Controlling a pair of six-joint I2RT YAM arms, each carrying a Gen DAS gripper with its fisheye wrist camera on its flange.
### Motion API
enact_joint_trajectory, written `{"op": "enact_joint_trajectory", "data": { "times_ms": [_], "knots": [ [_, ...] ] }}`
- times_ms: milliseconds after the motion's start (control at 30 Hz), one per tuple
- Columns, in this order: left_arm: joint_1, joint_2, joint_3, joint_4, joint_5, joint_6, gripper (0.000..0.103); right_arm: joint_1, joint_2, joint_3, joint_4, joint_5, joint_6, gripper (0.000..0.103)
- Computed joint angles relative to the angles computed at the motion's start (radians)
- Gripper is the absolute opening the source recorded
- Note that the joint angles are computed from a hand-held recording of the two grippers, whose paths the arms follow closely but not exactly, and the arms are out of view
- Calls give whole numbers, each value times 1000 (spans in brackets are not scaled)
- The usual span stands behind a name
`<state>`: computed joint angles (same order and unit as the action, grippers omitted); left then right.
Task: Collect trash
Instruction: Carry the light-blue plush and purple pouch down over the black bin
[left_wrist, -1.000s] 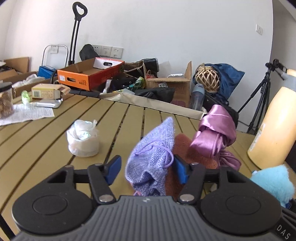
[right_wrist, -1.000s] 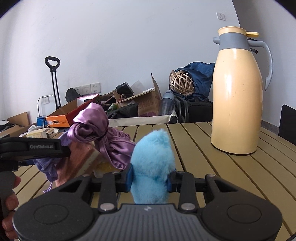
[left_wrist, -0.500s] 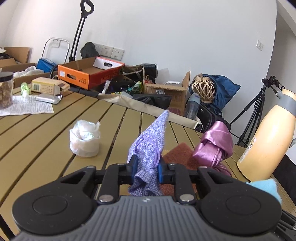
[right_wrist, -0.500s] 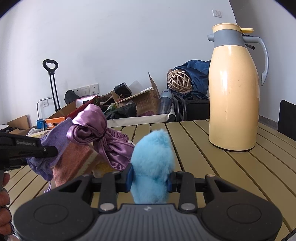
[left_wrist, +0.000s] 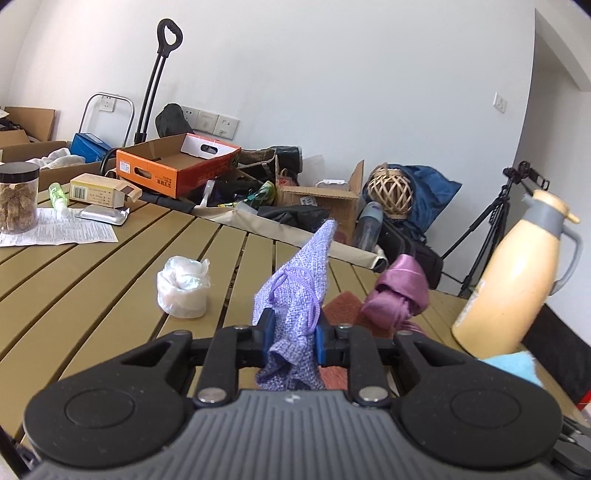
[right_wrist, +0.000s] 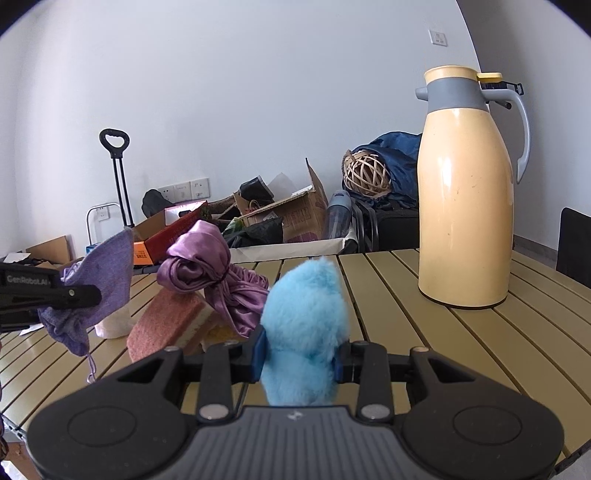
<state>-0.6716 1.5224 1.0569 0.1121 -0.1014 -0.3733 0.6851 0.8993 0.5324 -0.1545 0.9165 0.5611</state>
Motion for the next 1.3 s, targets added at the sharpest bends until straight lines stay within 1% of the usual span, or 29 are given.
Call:
{"op": "enact_joint_trajectory", "data": {
  "times_ms": [100,300,400,533,600,700,767,900,967,1033,1067,1100,1167,1233,1300],
  "knots": [
    [2,-62,-49,-4,20,-5,21,38,-24,0,-36,27,24,33],
    [-29,-206,-150,-21,4,6,21,154,-59,7,-138,120,97,33],
    [-43,-304,-217,-41,-3,-6,21,230,-64,23,-210,184,158,33],
    [-55,-454,-313,-110,-21,-26,21,330,-50,51,-328,260,270,33],
    [-64,-537,-354,-166,-35,-36,21,383,-31,68,-404,283,358,33],
    [-85,-676,-410,-271,-66,-45,21,477,29,103,-553,314,550,33],
    [-106,-768,-440,-358,-94,-47,21,544,86,134,-656,328,689,33],
    [-161,-932,-488,-565,-176,-71,21,679,221,205,-846,347,950,33],
    [-170,-1012,-513,-667,-203,-91,21,735,276,229,-899,340,1038,33],
    [-155,-1090,-535,-758,-198,-102,21,782,329,253,-932,323,1095,33],
    [-133,-1129,-550,-794,-181,-100,21,807,364,269,-962,314,1136,33],
    [-87,-1161,-566,-822,-140,-89,21,835,406,287,-1003,303,1190,33],
    [35,-1208,-600,-857,-32,-39,21,885,482,309,-1072,266,1301,33],
    [158,-1244,-633,-886,60,21,21,918,528,308,-1070,215,1351,33],
    [342,-1248,-658,-909,217,106,21,923,556,294,-1013,161,1326,33]
  ]
}}
